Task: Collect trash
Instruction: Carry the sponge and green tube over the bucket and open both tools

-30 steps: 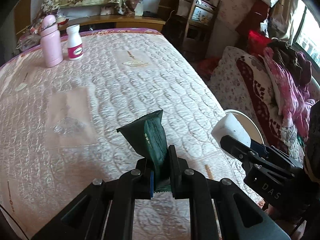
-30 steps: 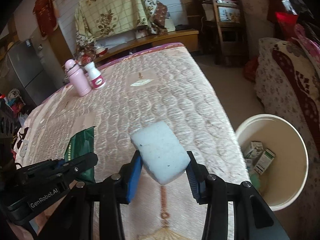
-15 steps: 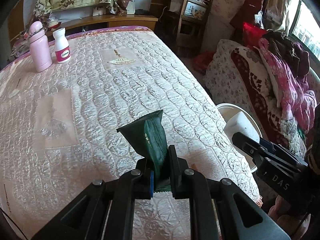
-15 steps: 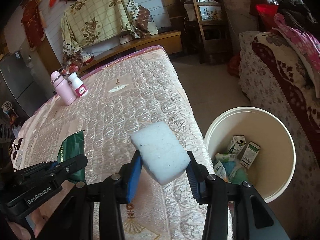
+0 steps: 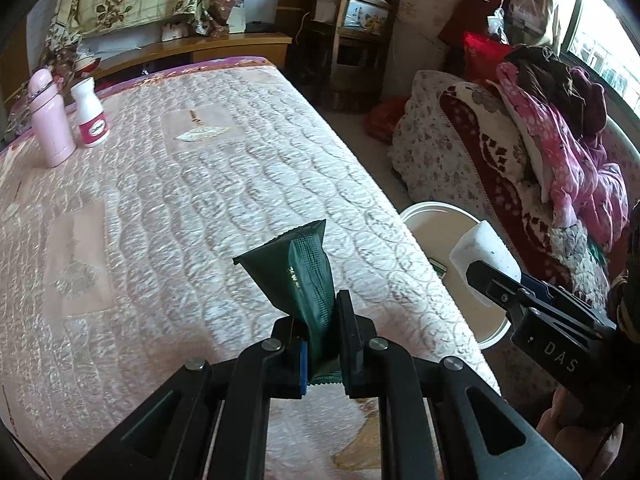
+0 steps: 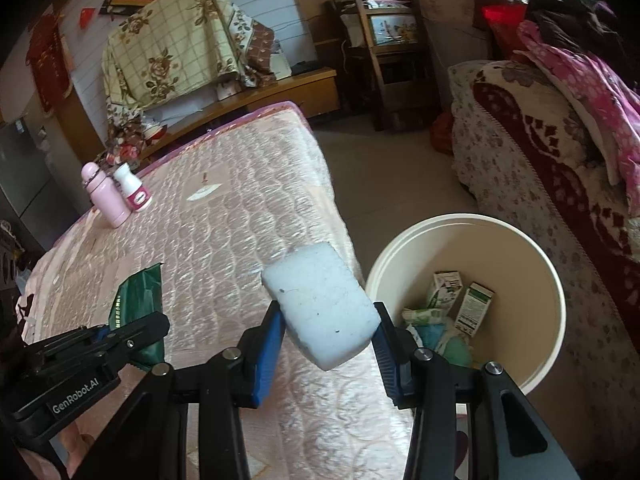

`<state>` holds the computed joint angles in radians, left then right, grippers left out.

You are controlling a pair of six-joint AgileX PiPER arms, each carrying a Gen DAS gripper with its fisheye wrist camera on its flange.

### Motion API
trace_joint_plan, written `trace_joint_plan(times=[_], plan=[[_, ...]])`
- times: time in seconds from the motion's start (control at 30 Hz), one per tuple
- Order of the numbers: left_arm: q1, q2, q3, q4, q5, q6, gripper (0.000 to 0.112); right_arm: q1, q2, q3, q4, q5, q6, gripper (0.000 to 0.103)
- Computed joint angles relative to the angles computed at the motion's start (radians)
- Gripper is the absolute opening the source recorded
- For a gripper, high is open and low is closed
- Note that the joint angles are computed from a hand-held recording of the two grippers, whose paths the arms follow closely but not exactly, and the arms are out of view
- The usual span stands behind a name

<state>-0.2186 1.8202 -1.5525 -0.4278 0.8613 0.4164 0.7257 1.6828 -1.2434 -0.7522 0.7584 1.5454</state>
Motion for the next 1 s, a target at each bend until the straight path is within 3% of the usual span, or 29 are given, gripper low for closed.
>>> trace_joint_plan(times=[1.0], plan=[[-0.172, 0.105, -0.158, 0.01, 0.063, -0.047, 0.013, -0.106, -0.14, 0.186, -0.013, 0.013, 0.047, 0.047]])
